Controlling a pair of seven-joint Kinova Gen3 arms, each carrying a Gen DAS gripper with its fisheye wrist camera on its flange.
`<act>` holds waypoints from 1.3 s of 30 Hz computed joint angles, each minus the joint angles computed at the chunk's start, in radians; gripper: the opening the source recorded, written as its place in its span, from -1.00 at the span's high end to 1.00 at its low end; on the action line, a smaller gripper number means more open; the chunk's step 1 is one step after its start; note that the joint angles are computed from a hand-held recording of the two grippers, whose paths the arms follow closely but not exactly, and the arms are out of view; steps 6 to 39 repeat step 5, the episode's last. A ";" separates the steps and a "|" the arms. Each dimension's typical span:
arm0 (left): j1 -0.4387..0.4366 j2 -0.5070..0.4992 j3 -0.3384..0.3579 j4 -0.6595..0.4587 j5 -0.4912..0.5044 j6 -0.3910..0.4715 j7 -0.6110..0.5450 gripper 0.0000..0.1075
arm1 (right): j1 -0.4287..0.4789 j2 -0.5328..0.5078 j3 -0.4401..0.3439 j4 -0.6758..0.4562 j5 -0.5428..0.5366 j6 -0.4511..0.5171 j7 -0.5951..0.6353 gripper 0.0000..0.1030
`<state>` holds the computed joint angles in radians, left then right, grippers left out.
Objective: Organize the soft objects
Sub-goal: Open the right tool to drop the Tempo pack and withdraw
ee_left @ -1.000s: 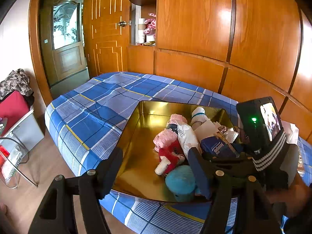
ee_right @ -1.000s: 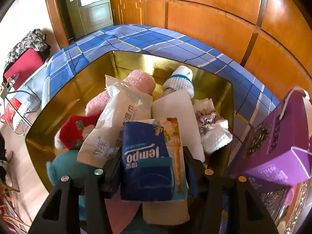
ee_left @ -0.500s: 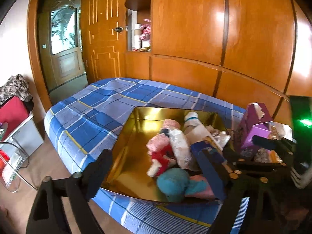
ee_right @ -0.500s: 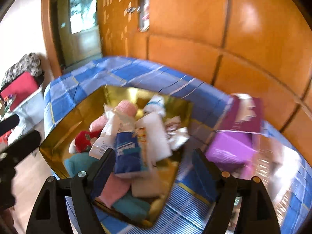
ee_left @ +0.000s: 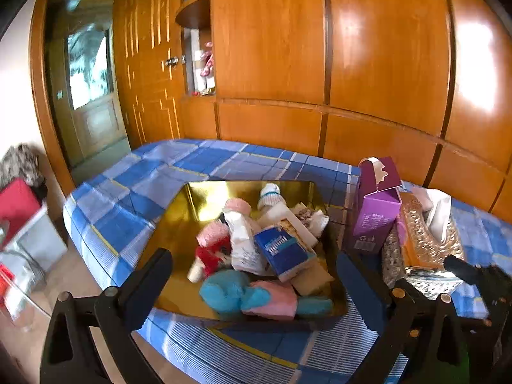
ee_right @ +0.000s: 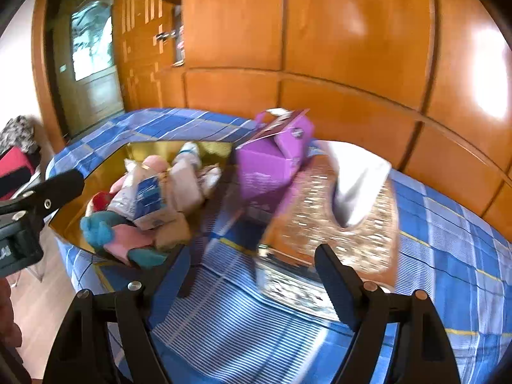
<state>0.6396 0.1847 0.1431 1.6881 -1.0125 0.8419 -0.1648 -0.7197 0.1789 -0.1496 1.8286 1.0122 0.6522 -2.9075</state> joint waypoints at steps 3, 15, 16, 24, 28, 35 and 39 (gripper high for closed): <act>0.005 0.003 0.004 -0.005 0.008 0.012 -0.006 -0.91 | -0.011 -0.029 0.004 0.039 0.062 0.013 -0.101 -0.58; 0.011 0.005 0.006 -0.007 0.006 0.020 -0.010 -0.91 | -0.008 -0.044 -0.007 0.059 0.095 0.020 -0.159 -0.58; 0.011 0.005 0.006 -0.007 0.006 0.020 -0.010 -0.91 | -0.008 -0.044 -0.007 0.059 0.095 0.020 -0.159 -0.58; 0.011 0.005 0.006 -0.007 0.006 0.020 -0.010 -0.91 | -0.008 -0.044 -0.007 0.059 0.095 0.020 -0.159 -0.58; 0.011 0.005 0.006 -0.007 0.006 0.020 -0.010 -0.91 | -0.008 -0.044 -0.007 0.059 0.095 0.020 -0.159 -0.58; 0.011 0.005 0.006 -0.007 0.006 0.020 -0.010 -0.91 | -0.008 -0.044 -0.007 0.059 0.095 0.020 -0.159 -0.58; 0.011 0.005 0.006 -0.007 0.006 0.020 -0.010 -0.91 | -0.008 -0.044 -0.007 0.059 0.095 0.020 -0.159 -0.58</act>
